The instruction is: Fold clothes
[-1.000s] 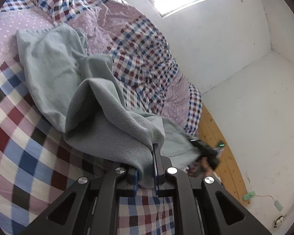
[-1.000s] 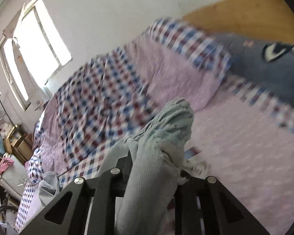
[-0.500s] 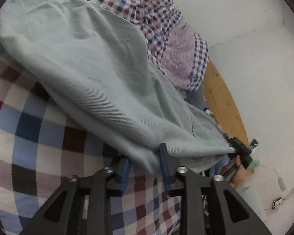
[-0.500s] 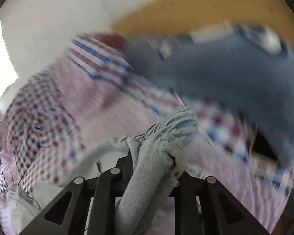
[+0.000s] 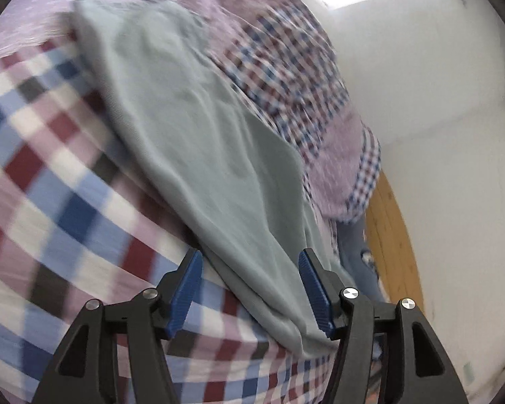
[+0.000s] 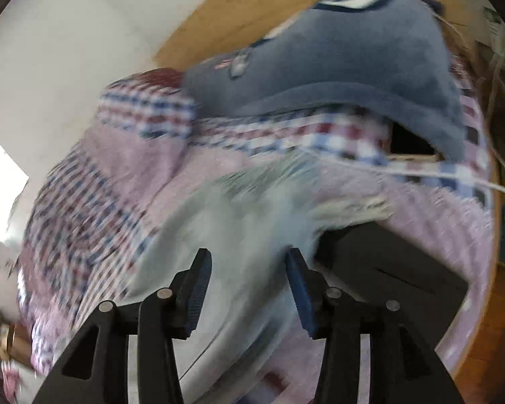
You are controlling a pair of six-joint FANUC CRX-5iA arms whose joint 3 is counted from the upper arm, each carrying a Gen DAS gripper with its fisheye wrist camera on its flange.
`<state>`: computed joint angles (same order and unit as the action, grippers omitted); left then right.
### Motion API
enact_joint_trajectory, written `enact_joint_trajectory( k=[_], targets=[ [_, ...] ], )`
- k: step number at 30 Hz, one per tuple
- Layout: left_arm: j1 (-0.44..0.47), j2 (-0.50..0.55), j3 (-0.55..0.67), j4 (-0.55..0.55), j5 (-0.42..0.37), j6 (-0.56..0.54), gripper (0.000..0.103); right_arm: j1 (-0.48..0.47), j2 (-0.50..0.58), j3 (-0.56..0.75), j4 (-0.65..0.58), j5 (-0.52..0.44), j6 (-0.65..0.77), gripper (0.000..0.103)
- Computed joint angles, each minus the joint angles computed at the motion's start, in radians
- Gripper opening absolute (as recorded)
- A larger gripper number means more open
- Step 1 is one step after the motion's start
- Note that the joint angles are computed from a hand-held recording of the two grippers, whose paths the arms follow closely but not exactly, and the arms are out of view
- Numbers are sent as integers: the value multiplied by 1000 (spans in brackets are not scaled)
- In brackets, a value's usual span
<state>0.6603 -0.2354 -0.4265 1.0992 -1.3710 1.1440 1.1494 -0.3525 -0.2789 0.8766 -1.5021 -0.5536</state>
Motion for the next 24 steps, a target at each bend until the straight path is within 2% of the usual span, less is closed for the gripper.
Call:
enact_joint_trajectory(
  k=[2, 6, 9, 12, 16, 20, 24],
  targets=[
    [21, 5, -4, 5, 1, 13, 65, 1, 52, 23, 2, 71, 82, 52],
    [49, 25, -2, -3, 18, 24, 65, 1, 198, 139, -51, 194, 391, 52],
    [52, 42, 8, -20, 48, 32, 65, 35, 306, 228, -29, 209, 579, 52],
    [57, 50, 4, -29, 84, 45, 65, 62, 360, 260, 5, 245, 687, 54],
    [72, 76, 5, -6, 97, 43, 65, 85, 396, 280, -9, 300, 772, 55],
    [74, 109, 25, 18, 117, 18, 65, 93, 400, 274, -56, 329, 788, 55],
    [53, 183, 73, 29, 103, 47, 67, 102, 408, 270, -81, 332, 802, 55]
  ],
)
